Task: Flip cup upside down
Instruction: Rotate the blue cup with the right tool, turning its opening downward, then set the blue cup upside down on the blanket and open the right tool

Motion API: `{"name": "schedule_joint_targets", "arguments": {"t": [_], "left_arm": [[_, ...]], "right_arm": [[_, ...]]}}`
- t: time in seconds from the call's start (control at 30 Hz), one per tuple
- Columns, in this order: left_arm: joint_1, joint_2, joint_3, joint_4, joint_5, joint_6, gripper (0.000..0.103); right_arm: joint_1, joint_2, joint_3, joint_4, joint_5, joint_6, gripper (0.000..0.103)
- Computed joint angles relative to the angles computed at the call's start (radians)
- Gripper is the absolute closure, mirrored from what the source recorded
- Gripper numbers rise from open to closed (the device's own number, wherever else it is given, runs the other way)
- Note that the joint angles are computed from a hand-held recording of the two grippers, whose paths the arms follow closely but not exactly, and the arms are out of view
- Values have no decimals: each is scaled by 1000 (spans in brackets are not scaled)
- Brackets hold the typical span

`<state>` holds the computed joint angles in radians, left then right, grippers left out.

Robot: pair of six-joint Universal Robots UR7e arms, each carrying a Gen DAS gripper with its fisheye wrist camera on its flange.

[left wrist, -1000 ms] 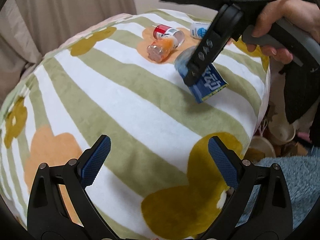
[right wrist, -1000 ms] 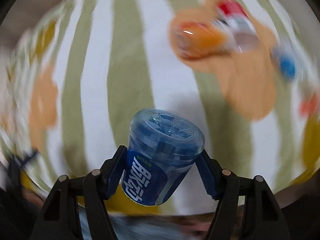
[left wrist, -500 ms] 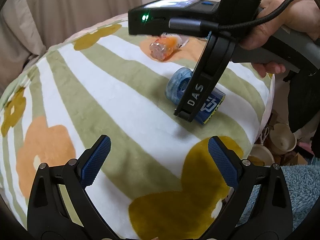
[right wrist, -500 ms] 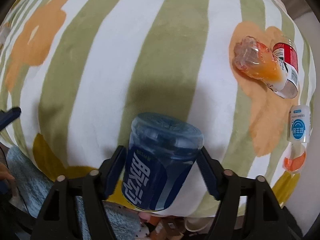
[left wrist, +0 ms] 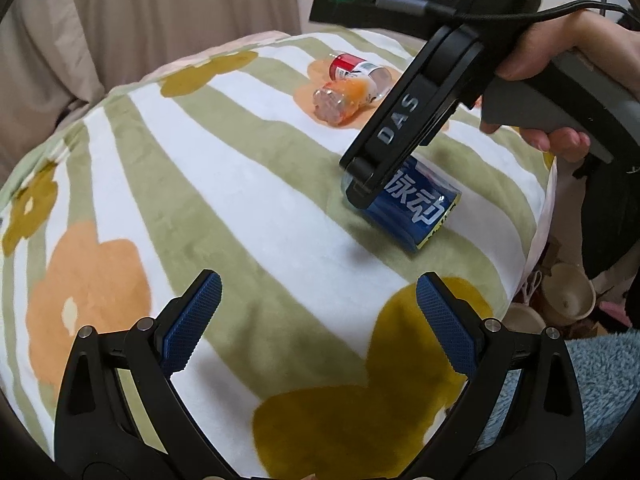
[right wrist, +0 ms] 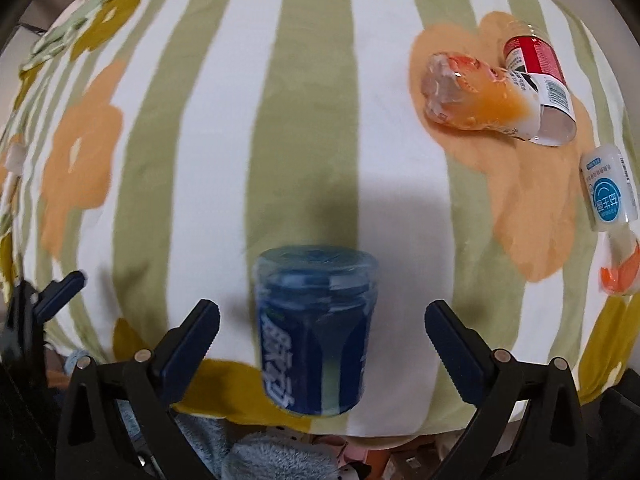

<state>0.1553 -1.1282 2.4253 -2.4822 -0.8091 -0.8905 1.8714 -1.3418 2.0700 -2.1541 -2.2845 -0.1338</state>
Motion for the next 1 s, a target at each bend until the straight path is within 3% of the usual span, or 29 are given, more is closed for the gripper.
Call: {"name": "schedule_joint_targets", "arguments": {"t": [0.1, 0.13, 0.2, 0.27, 0.3, 0.4, 0.53, 0.67, 0.77, 0.9, 1.0], "left_arm": [[2, 0, 3, -5, 0, 2, 5], [3, 1, 4, -10, -3, 2, 5], [6, 3, 6, -17, -4, 5, 5], [7, 6, 6, -17, -1, 7, 5], [8, 6, 7, -21, -1, 9, 5], [3, -1, 19, -41, 7, 1, 5], [-12, -15, 48, -92, 33, -41, 5], [-10, -3, 49, -130, 66, -60, 5], [-10, 14, 44, -154, 83, -56, 5], [-5, 36, 28, -151, 90, -50, 5], [-1, 51, 22, -157, 88, -43, 5]], "right_arm": [[-7, 47, 2, -51, 5, 8, 1], [-12, 51, 3, -64, 14, 4, 6], [-33, 50, 6, -86, 27, -19, 18], [-43, 47, -9, -69, 33, -23, 39], [-56, 42, -10, -71, 59, -34, 43], [-89, 18, 5, -148, 98, -117, 43], [-125, -128, 180, -518, 231, -350, 43], [-220, -221, 380, -936, 451, -642, 43], [-272, -194, 465, -1181, 605, -677, 43], [-334, -91, 524, -1457, 676, -708, 43], [-375, -126, 566, -1466, 717, -739, 43]]}}
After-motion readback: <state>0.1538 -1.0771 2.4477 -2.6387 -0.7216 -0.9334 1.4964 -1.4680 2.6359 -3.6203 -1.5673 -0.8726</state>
